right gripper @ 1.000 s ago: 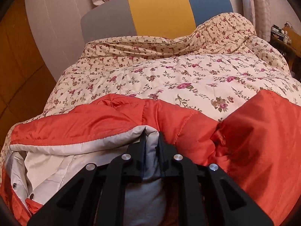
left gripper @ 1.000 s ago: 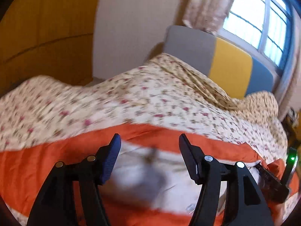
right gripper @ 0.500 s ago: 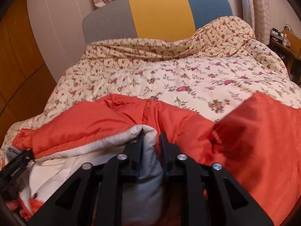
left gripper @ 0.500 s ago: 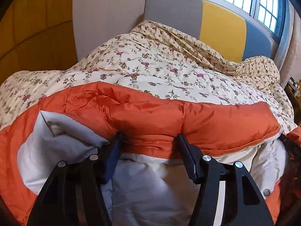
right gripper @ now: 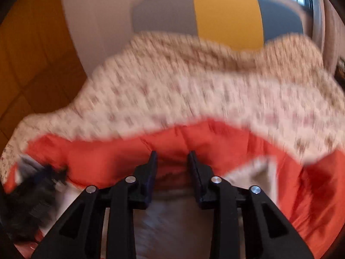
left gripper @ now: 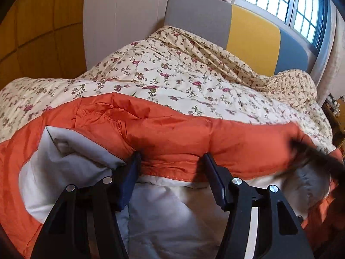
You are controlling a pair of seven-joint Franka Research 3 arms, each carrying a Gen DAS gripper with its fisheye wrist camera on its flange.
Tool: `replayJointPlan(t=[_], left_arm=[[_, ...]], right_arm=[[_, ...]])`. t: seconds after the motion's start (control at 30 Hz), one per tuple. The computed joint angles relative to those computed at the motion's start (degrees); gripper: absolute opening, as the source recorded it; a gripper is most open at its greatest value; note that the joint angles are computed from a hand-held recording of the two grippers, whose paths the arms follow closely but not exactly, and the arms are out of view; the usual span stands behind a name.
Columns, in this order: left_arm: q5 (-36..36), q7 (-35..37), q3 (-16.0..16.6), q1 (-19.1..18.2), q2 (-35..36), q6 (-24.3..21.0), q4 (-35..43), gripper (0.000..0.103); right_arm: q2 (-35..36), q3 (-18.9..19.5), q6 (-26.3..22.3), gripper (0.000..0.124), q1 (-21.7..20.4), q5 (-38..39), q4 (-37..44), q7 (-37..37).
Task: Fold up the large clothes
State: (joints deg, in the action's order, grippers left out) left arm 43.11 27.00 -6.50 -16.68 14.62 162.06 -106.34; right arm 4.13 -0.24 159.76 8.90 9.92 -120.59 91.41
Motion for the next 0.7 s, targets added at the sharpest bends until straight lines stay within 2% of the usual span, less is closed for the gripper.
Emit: replayJointPlan(t=[0.03,0.07,0.1,0.2,0.3,0.4,0.43,0.47,0.5,0.53,0.57,0.6,0.63,0.7], left_arm=[[-0.1,-0.2,0.0,0.0,-0.1,0.5,-0.2,0.060],[-0.3,0.0,-0.1,0.1,0.1,0.4,-0.1,0.060],[-0.4,0.6,-0.2,-0.1,0.5,-0.6,0.5,0.060],[-0.8,1.8,-0.4,-0.4,0.9,-2.5,1.6,0.061],[-1.0,1.9,-0.4,-0.6,1.1,-2.7,1.9,0.062],[-1.8,4.0,-0.9,-0.5,1.1,-3.6,2.2,0.071],[-2.3,5.2,-1.3,-0.5,1.0,-4.4,2.4,0.073],[-2.5,5.8,-1.4,-0.6,0.8,-4.8,2.3,0.075],[-3.1,6.6,-1.6,-0.4,0.4,-4.6,1.8,0.078],[-4.1,7.5,-2.0,0.1,0.0,-3.5,1.0,0.081],[-6.4,9.4,-2.8,1.1,-0.8,-1.3,-0.4,0.090],[-7.5,9.8,-3.0,1.5,-1.9,0.6,-2.1,0.093],[-7.0,8.5,-2.5,1.0,-2.9,1.3,-3.1,0.094],[-5.8,5.9,-2.0,0.8,-5.6,3.7,-6.2,0.094]], right_arm=[[-0.7,0.4,0.9,0.027,-0.3,3.2,-1.5,-3.3],[-1.4,0.6,4.8,0.027,-0.1,3.2,-4.1,-3.6],[-1.2,0.4,6.1,0.027,0.2,1.1,-4.7,-1.9],[1.3,-1.1,4.7,0.027,1.5,-7.9,-2.2,5.1],[2.0,-2.5,4.6,0.027,2.6,-15.3,-1.8,10.3],[0.3,-1.2,3.6,0.031,1.2,-10.3,-2.7,6.6],[-1.3,-0.4,4.5,0.043,0.6,-6.2,-4.1,4.0],[-2.8,0.1,5.5,0.049,0.3,-2.6,-5.7,1.6],[-5.1,0.3,6.9,0.054,0.3,-1.5,-8.0,1.0],[-7.1,1.7,7.2,0.054,-1.3,-4.3,-9.9,3.0],[-9.1,1.1,6.9,0.054,-1.0,-8.9,-11.5,6.2],[-10.6,1.3,6.9,0.054,-1.5,-9.5,-12.8,6.2],[-12.4,1.5,7.1,0.054,-2.1,-10.1,-14.5,6.2],[-15.9,4.1,6.3,0.054,-6.0,-16.4,-17.4,11.8]])
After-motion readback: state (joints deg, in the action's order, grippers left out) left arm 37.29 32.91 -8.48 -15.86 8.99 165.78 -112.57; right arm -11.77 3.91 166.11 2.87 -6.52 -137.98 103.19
